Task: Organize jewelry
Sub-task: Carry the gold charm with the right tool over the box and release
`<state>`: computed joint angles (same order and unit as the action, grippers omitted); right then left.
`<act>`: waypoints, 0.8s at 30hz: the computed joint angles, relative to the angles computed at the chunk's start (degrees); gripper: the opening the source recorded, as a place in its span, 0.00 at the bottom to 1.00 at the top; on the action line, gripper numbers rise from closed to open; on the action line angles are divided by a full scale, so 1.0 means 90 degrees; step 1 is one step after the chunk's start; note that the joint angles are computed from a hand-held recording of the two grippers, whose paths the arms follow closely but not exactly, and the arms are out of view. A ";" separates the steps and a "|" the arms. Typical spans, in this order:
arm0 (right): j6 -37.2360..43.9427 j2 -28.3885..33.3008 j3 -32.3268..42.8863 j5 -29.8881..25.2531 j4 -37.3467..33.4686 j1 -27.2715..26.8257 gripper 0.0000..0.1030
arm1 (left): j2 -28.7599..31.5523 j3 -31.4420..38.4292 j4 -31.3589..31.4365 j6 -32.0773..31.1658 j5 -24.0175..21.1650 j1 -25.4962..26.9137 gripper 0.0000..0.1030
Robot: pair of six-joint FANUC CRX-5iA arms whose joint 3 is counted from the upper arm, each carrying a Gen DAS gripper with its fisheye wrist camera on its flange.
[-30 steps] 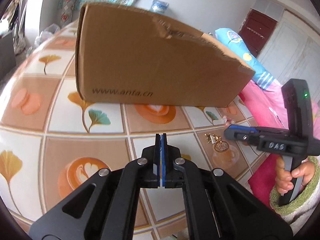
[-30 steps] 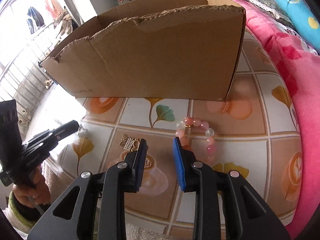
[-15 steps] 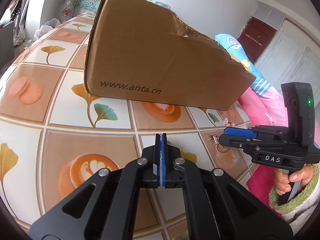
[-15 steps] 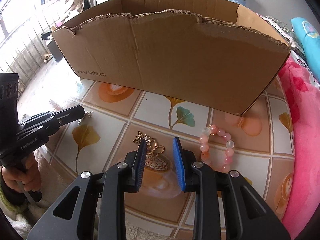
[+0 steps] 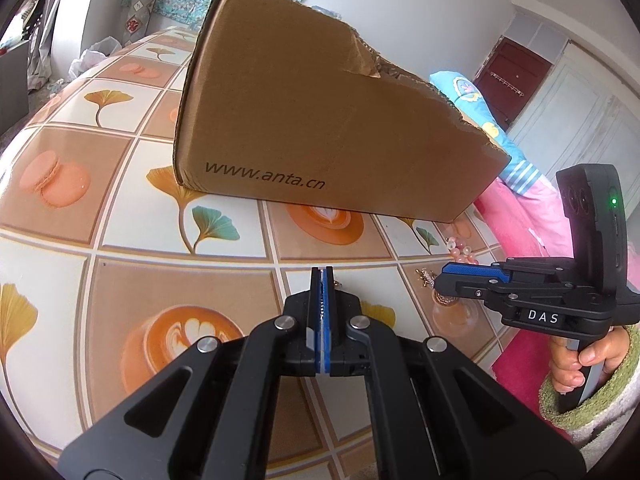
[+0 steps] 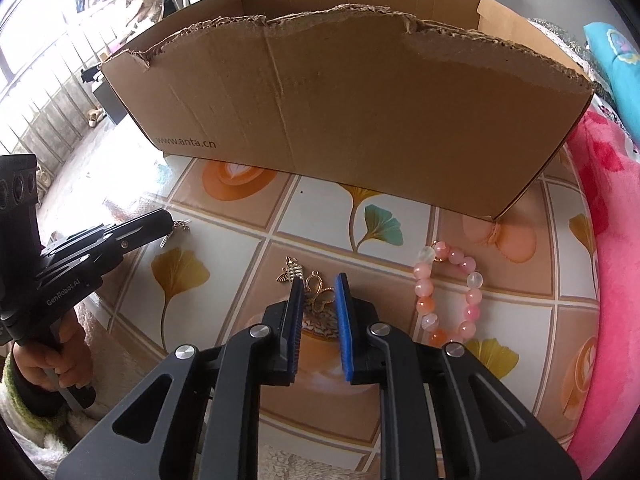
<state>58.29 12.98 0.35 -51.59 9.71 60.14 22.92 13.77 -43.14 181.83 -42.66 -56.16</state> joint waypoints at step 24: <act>0.0070 -0.1155 -0.0528 0.0936 -0.0600 -0.0360 0.16 | -0.0497 -0.0126 -0.1800 0.1296 -0.0128 -0.0680 0.00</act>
<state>58.92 2.58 -4.40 -43.16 4.31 56.89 18.45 12.63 -59.34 193.49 -43.82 -62.28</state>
